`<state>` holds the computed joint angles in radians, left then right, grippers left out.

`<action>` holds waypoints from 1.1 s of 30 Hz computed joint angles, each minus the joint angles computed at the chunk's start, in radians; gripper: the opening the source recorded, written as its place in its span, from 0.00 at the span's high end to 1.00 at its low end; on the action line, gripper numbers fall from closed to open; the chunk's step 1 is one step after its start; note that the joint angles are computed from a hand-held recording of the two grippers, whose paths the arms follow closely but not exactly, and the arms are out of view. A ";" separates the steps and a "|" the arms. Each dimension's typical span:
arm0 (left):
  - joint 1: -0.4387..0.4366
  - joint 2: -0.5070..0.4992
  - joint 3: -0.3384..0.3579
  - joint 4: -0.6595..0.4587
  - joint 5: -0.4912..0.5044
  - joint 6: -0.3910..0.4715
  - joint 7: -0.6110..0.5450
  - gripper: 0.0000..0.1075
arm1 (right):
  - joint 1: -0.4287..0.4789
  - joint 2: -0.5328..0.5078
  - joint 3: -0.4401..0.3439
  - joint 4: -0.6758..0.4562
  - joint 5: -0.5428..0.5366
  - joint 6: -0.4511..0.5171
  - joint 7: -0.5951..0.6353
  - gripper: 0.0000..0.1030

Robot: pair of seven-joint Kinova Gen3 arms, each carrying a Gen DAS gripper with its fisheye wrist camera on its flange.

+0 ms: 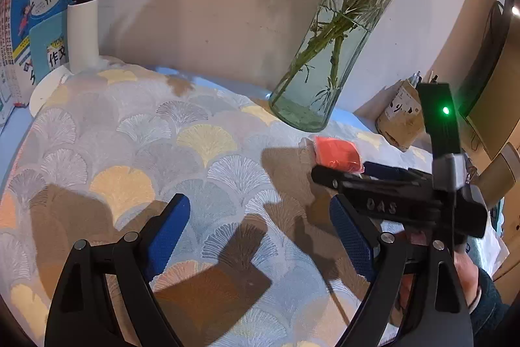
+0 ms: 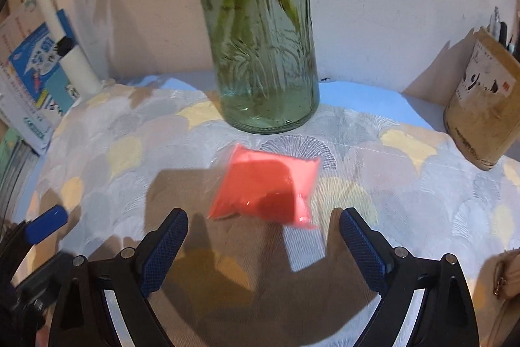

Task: Organize soft objects
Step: 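Grasp the pink sealed packet with the right tool, then carry the pink packet to the amber glass plate and open the right tool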

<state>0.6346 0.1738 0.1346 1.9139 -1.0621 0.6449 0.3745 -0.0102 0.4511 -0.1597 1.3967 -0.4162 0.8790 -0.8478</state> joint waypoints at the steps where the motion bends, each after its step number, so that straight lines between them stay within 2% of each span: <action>1: -0.001 0.001 0.000 0.000 0.000 -0.003 0.000 0.19 | -0.003 0.003 0.002 -0.003 -0.001 -0.008 -0.007 0.09; 5: -0.008 0.007 -0.001 -0.009 0.023 -0.011 -0.029 0.19 | 0.003 0.024 -0.007 -0.025 -0.030 -0.007 -0.025 0.10; 8: -0.006 0.008 -0.008 -0.008 0.025 -0.020 -0.031 0.19 | -0.033 -0.002 0.011 0.019 0.013 -0.088 -0.052 0.37; 9: -0.006 0.009 -0.009 -0.008 0.025 -0.023 -0.033 0.19 | -0.020 -0.005 -0.002 0.027 0.003 -0.096 -0.041 0.43; 11: -0.007 0.011 -0.011 -0.010 0.032 -0.028 -0.043 0.19 | 0.022 -0.004 -0.031 0.033 -0.043 -0.092 -0.001 0.48; 18: -0.001 0.021 -0.017 -0.020 0.041 -0.025 -0.074 0.19 | 0.096 -0.023 -0.045 0.060 -0.147 -0.050 0.079 0.50; 25: 0.017 0.028 -0.023 -0.028 0.029 -0.010 -0.078 0.19 | 0.176 -0.091 0.001 0.122 -0.223 0.070 0.161 0.50; 33: 0.063 0.075 0.000 -0.129 0.093 0.143 -0.189 0.20 | 0.275 -0.183 0.087 0.180 -0.318 0.166 0.264 0.50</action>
